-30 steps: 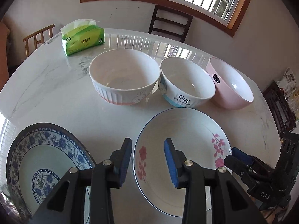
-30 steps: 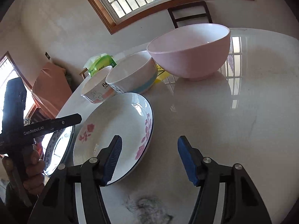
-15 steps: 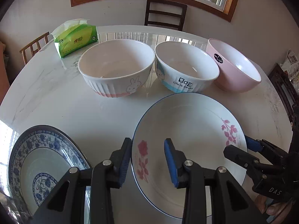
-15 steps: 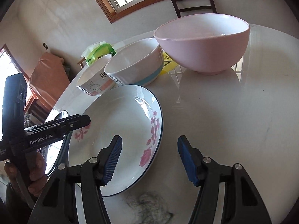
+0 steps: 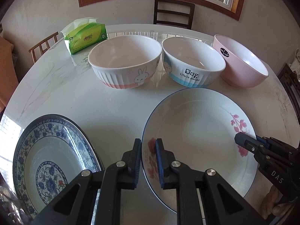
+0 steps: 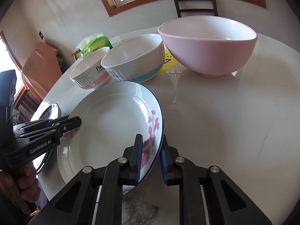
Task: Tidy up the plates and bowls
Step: 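Carry the white plate onto the blue plate stack with the left tool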
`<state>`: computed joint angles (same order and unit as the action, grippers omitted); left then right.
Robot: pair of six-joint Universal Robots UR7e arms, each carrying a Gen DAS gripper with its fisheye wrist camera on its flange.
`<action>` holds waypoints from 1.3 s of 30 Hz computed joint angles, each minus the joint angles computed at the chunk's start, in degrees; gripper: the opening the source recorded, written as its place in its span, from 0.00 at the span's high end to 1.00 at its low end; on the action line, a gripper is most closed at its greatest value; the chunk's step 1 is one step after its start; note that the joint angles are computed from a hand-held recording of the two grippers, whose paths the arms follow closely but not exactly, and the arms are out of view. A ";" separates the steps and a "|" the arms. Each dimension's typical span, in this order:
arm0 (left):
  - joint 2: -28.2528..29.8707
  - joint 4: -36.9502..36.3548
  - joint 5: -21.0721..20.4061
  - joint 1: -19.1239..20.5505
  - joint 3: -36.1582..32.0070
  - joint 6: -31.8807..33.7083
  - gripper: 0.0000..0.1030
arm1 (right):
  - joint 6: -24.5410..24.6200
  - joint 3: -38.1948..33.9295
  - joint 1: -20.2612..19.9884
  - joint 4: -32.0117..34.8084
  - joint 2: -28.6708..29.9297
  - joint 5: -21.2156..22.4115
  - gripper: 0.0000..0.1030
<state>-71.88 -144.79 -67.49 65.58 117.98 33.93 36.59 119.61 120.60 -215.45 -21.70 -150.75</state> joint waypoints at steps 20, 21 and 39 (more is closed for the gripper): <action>-6.19 8.05 -5.08 1.20 -1.20 -5.71 0.88 | 6.01 1.76 3.77 -1.68 -0.30 -0.58 0.86; -6.32 8.26 -5.16 1.39 -1.58 -5.93 0.88 | 5.96 1.53 3.87 -1.59 -0.30 -0.46 0.86; -9.50 11.39 -3.48 5.84 -7.64 -7.78 0.88 | -0.11 -6.96 4.71 3.66 0.71 4.93 0.86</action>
<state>-81.37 -133.40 -70.97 71.42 110.34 26.15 36.48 112.65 125.31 -211.79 -20.99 -145.82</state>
